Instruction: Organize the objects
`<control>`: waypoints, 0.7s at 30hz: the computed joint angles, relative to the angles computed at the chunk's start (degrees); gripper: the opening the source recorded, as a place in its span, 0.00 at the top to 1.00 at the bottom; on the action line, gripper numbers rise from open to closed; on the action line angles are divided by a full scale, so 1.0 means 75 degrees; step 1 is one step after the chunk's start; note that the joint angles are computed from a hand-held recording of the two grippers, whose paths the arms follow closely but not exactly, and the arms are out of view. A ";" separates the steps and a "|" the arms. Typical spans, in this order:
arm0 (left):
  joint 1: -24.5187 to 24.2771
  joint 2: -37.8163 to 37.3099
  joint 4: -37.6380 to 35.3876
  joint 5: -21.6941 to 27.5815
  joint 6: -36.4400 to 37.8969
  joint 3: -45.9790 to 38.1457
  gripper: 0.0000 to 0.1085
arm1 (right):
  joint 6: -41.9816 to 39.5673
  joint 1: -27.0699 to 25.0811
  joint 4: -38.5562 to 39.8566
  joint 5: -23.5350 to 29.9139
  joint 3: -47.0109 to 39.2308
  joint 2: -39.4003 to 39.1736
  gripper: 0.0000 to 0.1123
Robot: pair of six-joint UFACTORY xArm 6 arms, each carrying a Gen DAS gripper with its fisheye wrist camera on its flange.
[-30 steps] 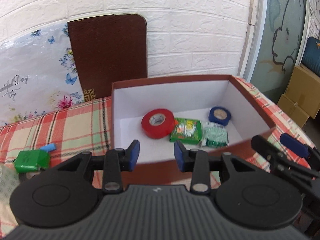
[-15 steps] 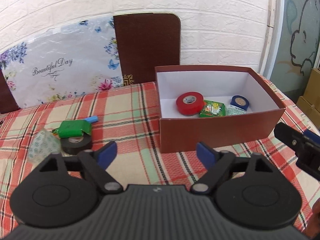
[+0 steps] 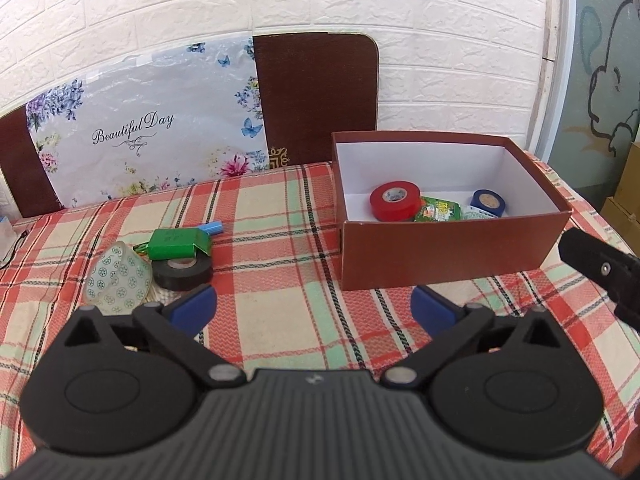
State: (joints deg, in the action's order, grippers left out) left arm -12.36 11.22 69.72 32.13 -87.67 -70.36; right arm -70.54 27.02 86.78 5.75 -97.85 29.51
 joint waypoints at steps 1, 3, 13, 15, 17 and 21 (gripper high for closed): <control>-0.0020 -0.0010 0.0013 0.0013 0.0001 0.0004 0.05 | -0.0151 0.0004 0.0148 -0.0022 0.0019 -0.0037 0.11; -0.0057 -0.0034 0.0052 0.0036 0.0006 0.0018 0.05 | -0.0390 0.0012 0.0402 -0.0060 0.0054 -0.0108 0.11; -0.0161 -0.0189 0.0330 0.0023 -0.0076 0.0127 0.05 | -0.0693 0.0018 0.0837 -0.0152 0.0192 -0.0264 0.11; -0.0169 -0.0222 0.0392 -0.0001 -0.0117 0.0153 0.05 | -0.0791 0.0013 0.0941 -0.0148 0.0193 -0.0290 0.11; -0.0166 -0.0240 0.0378 -0.0013 -0.0105 0.0163 0.05 | -0.0977 0.0021 0.1113 -0.0161 0.0187 -0.0319 0.10; -0.0190 -0.0263 0.0414 0.0044 -0.0161 0.0170 0.05 | -0.1260 0.0022 0.1373 -0.0154 0.0153 -0.0325 0.10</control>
State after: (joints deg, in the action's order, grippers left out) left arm -13.79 9.25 72.83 32.46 -88.88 -69.08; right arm -79.99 27.19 97.08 4.60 -96.71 27.07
